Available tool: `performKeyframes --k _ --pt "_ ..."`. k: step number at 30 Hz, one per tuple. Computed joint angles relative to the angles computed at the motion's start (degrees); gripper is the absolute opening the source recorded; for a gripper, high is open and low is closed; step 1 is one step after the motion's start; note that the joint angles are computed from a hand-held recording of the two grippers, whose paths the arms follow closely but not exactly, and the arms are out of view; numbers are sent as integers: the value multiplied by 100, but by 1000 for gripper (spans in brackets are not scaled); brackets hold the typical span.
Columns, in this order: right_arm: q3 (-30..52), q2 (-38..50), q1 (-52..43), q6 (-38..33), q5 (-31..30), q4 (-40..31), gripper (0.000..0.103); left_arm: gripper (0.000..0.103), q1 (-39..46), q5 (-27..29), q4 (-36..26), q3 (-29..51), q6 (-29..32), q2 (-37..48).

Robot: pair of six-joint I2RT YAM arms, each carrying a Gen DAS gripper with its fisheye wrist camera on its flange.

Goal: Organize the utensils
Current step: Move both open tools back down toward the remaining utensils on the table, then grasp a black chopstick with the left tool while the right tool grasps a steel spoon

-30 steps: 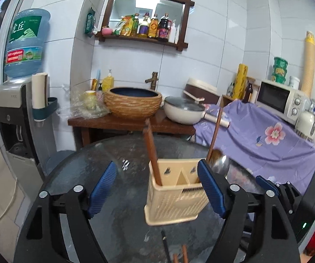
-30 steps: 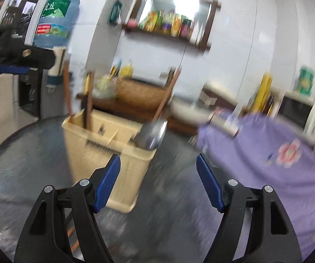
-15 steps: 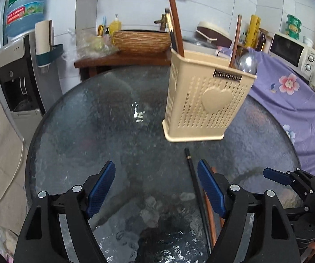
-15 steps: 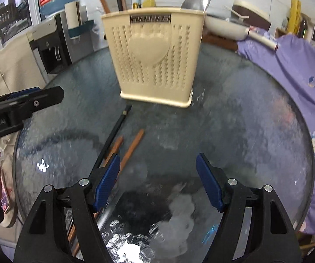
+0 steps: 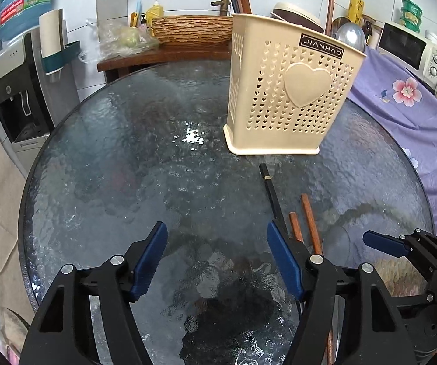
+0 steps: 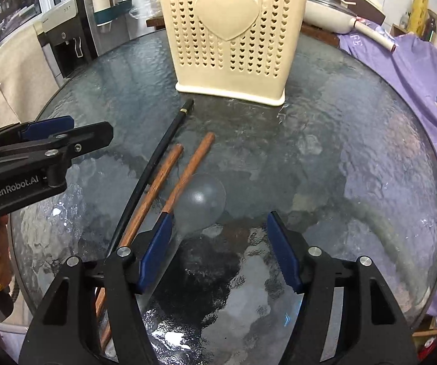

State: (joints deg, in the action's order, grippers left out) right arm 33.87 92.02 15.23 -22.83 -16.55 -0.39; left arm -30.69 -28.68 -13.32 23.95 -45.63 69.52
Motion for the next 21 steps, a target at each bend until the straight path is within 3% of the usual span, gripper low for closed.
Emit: performKeyframes --k 7,9,13,21 --pt "0 14 169 122 174 62 64 65 58 78 87 112 132 209" --pt "91 87 173 189 184 51 64 57 127 158 144 180 241 343" --pt "246 163 211 289 209 -70 64 53 414 457 351 325 437 622" --pt "190 88 353 413 396 -20 49 44 748 705 502 1077 775 1562"
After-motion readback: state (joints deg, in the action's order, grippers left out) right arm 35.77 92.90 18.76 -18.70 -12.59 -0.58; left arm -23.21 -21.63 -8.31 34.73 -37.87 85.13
